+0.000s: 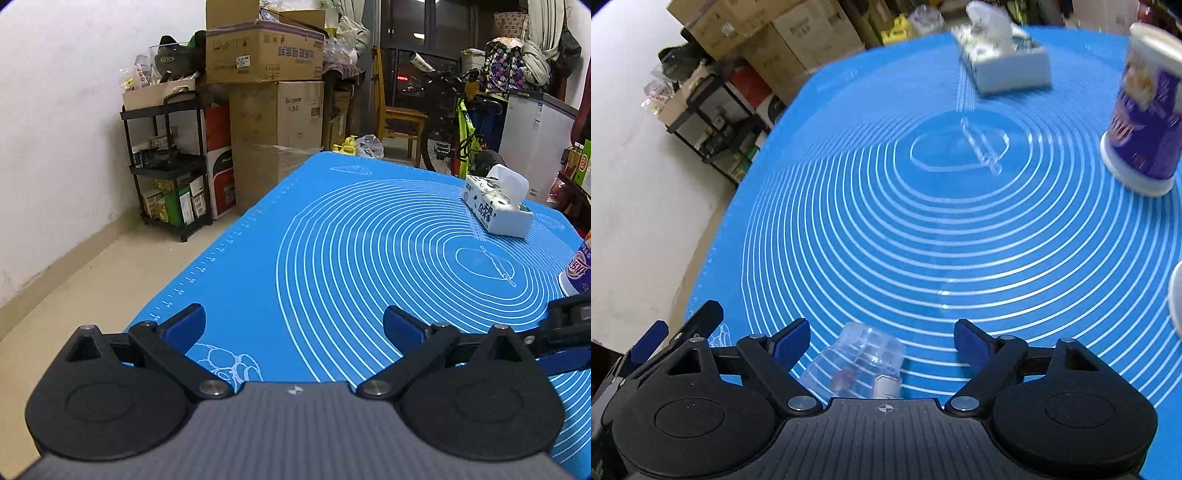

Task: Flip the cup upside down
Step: 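Grasp the clear cup with the right gripper while the left gripper releases it, then turn the clear cup rim-down with the right gripper, set it on the mat, open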

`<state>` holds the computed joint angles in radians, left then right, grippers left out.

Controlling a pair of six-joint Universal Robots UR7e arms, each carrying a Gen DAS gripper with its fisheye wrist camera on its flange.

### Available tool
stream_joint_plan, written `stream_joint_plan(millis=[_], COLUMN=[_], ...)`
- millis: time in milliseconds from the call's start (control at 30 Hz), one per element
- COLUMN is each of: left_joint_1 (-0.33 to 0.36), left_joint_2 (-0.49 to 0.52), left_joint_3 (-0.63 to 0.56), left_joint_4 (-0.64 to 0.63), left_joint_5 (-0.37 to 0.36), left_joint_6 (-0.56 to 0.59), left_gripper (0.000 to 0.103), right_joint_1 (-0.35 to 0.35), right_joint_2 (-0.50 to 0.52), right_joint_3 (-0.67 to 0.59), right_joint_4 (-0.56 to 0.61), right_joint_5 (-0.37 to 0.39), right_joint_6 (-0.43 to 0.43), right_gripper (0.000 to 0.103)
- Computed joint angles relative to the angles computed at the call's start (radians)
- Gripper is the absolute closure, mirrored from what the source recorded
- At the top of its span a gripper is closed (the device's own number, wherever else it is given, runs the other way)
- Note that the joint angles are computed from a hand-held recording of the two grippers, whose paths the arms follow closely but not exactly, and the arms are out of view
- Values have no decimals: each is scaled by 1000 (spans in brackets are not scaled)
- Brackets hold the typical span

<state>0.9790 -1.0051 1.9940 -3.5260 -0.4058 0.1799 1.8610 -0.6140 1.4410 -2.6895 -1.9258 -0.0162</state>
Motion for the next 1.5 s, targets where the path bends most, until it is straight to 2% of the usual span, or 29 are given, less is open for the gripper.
stream_joint_plan(millis=[200, 267, 500, 567, 733, 900, 967, 1000, 1033, 1100, 1167, 1200, 1267, 1400, 1500], left_joint_1=[3, 4, 4, 4, 3, 2, 1, 0, -1, -4, -7, -9, -14, -22, -24], left_joint_2=[-6, -6, -9, -10, -12, -10, -7, -5, -2, 2, 6, 9, 12, 13, 12], left_joint_3=[16, 18, 27, 30, 32, 33, 32, 31, 31, 32, 33, 34, 37, 44, 49], left_joint_4=[-1, 6, 26, 31, 43, 47, 43, 38, 33, 21, 14, 11, 5, -10, -4], left_joint_5=[-11, -9, -8, -8, -8, -10, -10, -9, -8, -10, -14, -16, -17, -25, -32], left_joint_6=[-8, -17, -45, -48, -62, -61, -59, -56, -53, -47, -42, -37, -30, -7, -13], left_gripper=[2, 2, 2, 2, 2, 2, 2, 2, 2, 2, 2, 2, 2, 2, 2], right_joint_1=[-2, -6, -6, -9, -14, -15, -9, 2, 12, 27, 29, 27, 19, 15, 26], right_joint_2=[16, 11, 7, 2, -10, -23, -19, -7, 11, 63, 101, 112, 119, 93, 66], right_joint_3=[-33, -33, -25, -14, 5, 56, 72, 83, 89, 94, 99, 105, 123, 180, 216], right_joint_4=[85, 99, 81, 65, 38, -98, -192, -282, -372, -577, -725, -776, -833, -861, -851], right_joint_5=[14, 42, 55, 61, 68, 61, 27, -20, -66, -148, -169, -166, -148, -132, -147], right_joint_6=[32, 37, 30, 23, 11, -25, -65, -119, -184, -370, -520, -568, -615, -651, -671], right_gripper=[33, 45, 48, 54, 54, 54, 54, 54, 54, 54, 54, 54, 54, 54, 54])
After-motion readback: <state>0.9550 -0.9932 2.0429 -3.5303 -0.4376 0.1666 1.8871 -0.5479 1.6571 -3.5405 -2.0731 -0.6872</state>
